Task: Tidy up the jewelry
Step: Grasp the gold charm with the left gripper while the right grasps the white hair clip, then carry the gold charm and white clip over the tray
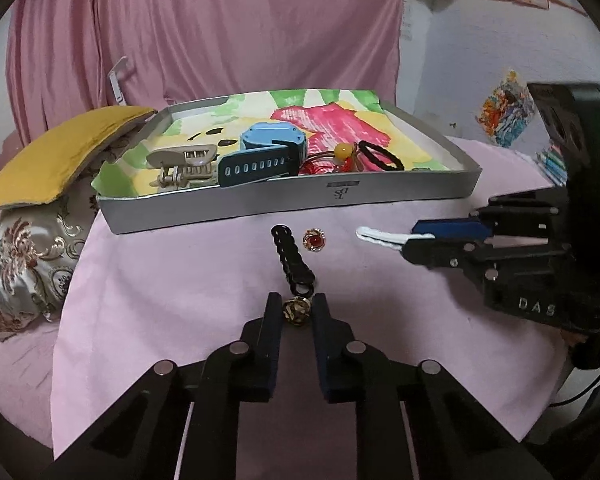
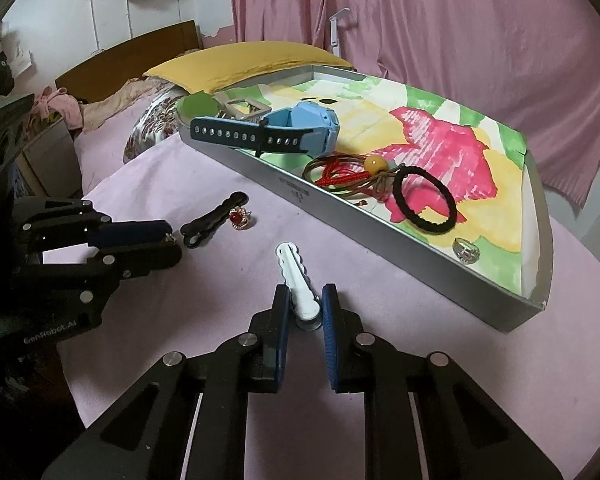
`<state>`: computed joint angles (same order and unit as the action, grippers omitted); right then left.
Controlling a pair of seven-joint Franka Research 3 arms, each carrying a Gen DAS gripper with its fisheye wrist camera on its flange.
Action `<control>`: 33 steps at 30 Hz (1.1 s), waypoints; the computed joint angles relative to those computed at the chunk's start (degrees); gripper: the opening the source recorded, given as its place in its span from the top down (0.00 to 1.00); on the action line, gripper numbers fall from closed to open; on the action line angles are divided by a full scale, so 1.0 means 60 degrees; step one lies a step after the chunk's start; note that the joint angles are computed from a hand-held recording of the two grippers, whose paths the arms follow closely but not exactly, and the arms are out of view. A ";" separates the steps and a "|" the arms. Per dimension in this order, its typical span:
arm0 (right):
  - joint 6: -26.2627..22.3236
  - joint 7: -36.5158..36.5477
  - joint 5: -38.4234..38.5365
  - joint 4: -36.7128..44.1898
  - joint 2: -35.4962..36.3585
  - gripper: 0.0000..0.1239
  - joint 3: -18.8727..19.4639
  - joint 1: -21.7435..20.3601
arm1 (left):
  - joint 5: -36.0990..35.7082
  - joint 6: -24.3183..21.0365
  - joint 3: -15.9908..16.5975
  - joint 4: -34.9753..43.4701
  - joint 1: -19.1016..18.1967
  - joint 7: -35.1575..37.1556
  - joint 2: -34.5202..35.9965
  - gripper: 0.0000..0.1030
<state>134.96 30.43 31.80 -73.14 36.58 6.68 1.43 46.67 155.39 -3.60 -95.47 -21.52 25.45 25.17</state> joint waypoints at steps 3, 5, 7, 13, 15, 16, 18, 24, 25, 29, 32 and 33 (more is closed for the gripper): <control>0.0096 0.0137 0.0107 -0.0276 -0.0174 0.89 -0.0015 -0.0043 | 0.0092 0.0128 0.0062 -0.0054 -0.0031 -0.0222 -0.0015 0.86; 0.0265 0.0180 0.0374 -0.0651 -0.0382 0.89 0.0037 -0.0152 | 0.0196 0.0396 0.0117 -0.0190 -0.0032 -0.0486 -0.0074 0.86; 0.0534 0.0128 0.0717 -0.1159 -0.0669 0.89 0.0095 -0.0264 | 0.0336 0.0710 0.0187 -0.0320 -0.0047 -0.0777 -0.0128 0.86; 0.1385 -0.0216 0.2045 -0.2197 -0.1225 0.89 0.0286 -0.0572 | 0.1934 0.1502 0.0847 -0.0430 -0.0543 -0.2507 -0.0278 0.86; 0.1961 -0.0537 0.2503 -0.2429 -0.1363 0.89 0.0354 -0.0601 | 0.2885 0.1669 0.1081 -0.0338 -0.0713 -0.3445 -0.0320 0.86; 0.2148 -0.0662 0.2671 -0.2440 -0.1370 0.89 0.0383 -0.0607 | 0.3220 0.1700 0.1097 -0.0267 -0.0715 -0.3775 -0.0323 0.86; 0.2502 -0.0959 0.3056 -0.2484 -0.1424 0.89 0.0475 -0.0653 | 0.4184 0.1765 0.1244 -0.0068 -0.0814 -0.4760 -0.0316 0.86; 0.3597 -0.2097 0.4956 -0.2162 -0.1390 0.89 0.1023 -0.0923 | 0.5852 0.1305 0.1091 0.1015 -0.0701 -0.6171 0.0141 0.86; 0.3721 -0.2291 0.5263 -0.2127 -0.1404 0.89 0.1094 -0.0951 | 0.5930 0.1231 0.0998 0.1233 -0.0625 -0.6219 0.0262 0.86; 0.4453 -0.3566 0.6760 -0.1807 -0.1310 0.89 0.1441 -0.1030 | 0.6211 0.0930 0.0891 0.2084 -0.0570 -0.6414 0.0730 0.86; 0.4889 -0.4620 0.7893 -0.1460 -0.1160 0.89 0.1603 -0.1021 | 0.6465 0.0749 0.0954 0.2524 -0.0646 -0.6632 0.0958 0.86; 0.5004 -0.4998 0.8280 -0.1372 -0.1132 0.89 0.1637 -0.1015 | 0.6512 0.0707 0.0978 0.2690 -0.0658 -0.6691 0.1051 0.86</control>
<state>164.99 0.44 81.48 -81.38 29.79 16.50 -4.65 85.75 159.63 2.27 -79.33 -25.47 -14.70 31.48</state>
